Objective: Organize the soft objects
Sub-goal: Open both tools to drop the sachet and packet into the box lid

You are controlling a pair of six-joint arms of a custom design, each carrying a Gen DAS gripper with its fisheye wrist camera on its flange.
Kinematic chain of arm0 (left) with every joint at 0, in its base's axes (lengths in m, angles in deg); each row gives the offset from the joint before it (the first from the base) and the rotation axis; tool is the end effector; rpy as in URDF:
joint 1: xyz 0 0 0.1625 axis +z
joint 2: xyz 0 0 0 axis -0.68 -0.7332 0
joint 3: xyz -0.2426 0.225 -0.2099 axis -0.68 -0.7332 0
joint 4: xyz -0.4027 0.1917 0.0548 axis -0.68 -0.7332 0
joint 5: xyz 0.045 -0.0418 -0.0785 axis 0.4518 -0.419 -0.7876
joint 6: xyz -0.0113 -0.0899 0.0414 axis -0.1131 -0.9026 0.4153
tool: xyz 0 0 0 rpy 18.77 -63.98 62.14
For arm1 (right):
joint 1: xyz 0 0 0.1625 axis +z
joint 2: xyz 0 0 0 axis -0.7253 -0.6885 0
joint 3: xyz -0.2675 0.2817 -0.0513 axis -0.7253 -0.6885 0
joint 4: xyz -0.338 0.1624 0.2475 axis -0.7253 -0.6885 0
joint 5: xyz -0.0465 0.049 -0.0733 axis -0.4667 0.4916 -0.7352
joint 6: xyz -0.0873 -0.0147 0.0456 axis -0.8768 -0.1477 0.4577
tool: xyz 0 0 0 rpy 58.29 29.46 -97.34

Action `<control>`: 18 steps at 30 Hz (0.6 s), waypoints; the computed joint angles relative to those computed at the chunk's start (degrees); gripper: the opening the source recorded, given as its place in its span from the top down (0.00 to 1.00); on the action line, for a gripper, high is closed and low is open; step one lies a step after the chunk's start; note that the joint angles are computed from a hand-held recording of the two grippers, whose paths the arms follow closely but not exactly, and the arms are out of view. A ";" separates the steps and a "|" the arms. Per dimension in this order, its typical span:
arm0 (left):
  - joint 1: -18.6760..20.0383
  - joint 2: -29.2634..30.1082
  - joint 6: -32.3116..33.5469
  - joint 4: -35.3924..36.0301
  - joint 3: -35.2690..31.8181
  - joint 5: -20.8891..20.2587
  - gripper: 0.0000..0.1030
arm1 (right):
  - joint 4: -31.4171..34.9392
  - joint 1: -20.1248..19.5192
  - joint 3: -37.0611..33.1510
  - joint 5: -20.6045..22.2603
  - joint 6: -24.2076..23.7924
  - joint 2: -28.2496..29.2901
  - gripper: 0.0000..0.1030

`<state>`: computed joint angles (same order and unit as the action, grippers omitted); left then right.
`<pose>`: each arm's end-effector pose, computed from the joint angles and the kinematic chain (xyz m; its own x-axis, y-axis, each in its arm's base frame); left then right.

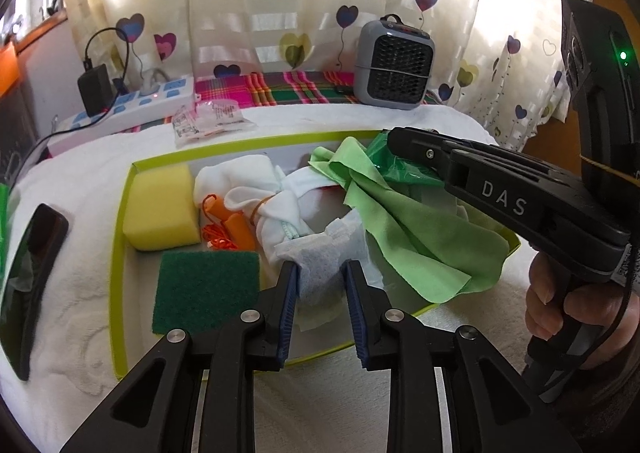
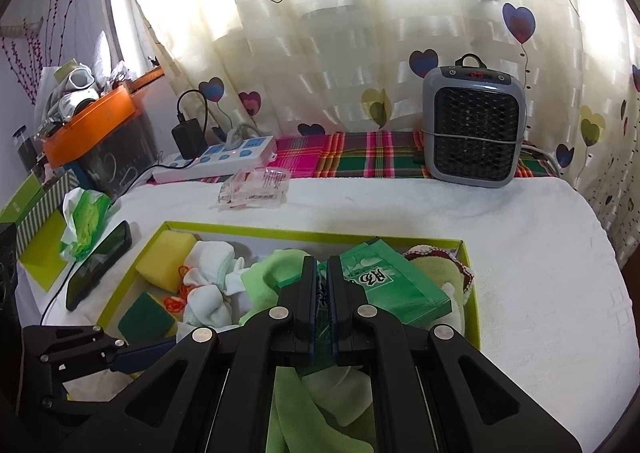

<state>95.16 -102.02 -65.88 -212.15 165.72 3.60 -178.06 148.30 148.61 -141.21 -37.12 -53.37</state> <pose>-0.1321 -0.5162 0.1488 -0.7865 -0.0278 -0.6170 0.3844 0.7599 -0.5242 0.2438 -0.5883 0.0497 -0.6932 -0.5671 0.4448 -0.7200 0.5717 -0.3934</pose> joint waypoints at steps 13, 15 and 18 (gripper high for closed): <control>-0.82 -0.51 -1.47 0.41 0.72 1.14 0.57 | -0.32 -0.27 1.42 1.73 1.38 -1.52 0.90; -1.24 -0.69 -1.92 0.78 1.01 1.85 0.57 | -0.44 -0.21 1.69 1.62 1.64 -1.76 0.85; -1.76 -1.15 -2.60 0.91 1.54 2.12 0.55 | -0.83 -0.27 2.40 2.01 1.99 -2.38 0.71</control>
